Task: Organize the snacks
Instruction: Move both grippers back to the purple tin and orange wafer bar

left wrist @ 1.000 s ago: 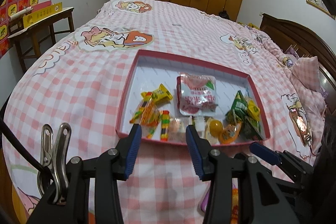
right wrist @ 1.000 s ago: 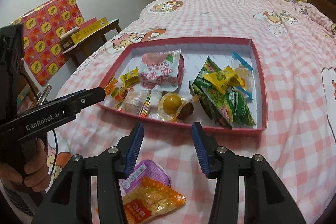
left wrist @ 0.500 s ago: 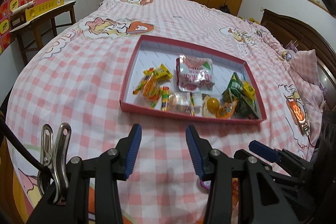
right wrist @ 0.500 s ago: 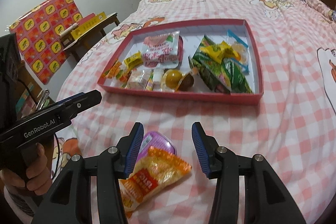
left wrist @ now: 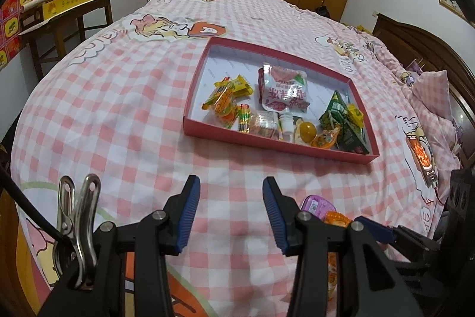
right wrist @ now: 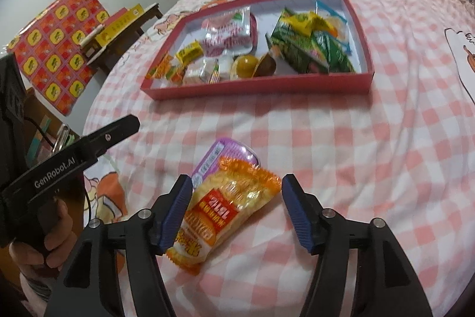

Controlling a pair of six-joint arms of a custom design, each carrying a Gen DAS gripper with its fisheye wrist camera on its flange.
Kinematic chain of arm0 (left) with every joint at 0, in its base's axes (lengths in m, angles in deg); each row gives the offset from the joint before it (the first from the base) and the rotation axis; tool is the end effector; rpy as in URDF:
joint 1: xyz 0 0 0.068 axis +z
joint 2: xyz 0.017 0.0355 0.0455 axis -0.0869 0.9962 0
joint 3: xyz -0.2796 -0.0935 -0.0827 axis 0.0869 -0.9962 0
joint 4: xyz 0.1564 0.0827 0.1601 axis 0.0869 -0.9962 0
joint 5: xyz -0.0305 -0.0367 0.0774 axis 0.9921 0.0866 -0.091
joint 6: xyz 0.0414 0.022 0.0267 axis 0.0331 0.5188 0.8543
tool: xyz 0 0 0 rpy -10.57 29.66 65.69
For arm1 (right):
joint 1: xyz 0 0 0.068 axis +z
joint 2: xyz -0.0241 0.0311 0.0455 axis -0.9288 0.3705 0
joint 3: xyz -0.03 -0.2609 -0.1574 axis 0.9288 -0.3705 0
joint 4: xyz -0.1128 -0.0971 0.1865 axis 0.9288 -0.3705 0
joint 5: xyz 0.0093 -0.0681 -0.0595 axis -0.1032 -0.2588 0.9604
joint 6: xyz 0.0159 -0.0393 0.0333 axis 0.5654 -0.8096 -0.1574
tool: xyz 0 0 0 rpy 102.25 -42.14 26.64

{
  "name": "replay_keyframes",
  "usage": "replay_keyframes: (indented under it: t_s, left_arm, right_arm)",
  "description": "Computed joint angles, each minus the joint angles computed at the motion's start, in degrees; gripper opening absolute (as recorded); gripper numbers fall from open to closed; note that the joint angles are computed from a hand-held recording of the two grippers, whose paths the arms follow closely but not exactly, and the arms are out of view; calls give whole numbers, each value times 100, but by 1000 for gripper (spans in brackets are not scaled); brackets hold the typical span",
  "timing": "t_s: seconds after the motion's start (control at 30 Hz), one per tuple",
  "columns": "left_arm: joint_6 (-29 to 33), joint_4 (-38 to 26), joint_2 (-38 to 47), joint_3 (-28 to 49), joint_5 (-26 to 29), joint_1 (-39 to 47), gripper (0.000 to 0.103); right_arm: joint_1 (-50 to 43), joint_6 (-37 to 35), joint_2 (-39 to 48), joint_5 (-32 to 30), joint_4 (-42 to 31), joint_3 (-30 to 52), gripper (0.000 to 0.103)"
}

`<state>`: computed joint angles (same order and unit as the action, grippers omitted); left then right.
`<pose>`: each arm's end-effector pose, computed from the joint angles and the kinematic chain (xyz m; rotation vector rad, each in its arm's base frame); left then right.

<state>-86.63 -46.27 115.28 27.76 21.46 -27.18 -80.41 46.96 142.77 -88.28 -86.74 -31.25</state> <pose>0.2857 -0.1103 0.1697 -0.1248 2.4150 -0.1748 0.3186 -0.0489 0.1265 -0.2012 2.5239 0.5944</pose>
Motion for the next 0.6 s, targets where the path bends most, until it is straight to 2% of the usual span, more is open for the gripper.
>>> replay_keyframes:
  t_s: [0.33, 0.6]
  left_arm:
    - [-50, 126, 37, -152, 137, 119, 46]
    - [-35, 199, 112, -195, 216, 129, 46]
  right_arm:
    - [388, 114, -116, 503, 84, -198, 72]
    - [744, 127, -85, 885, 316, -378, 71]
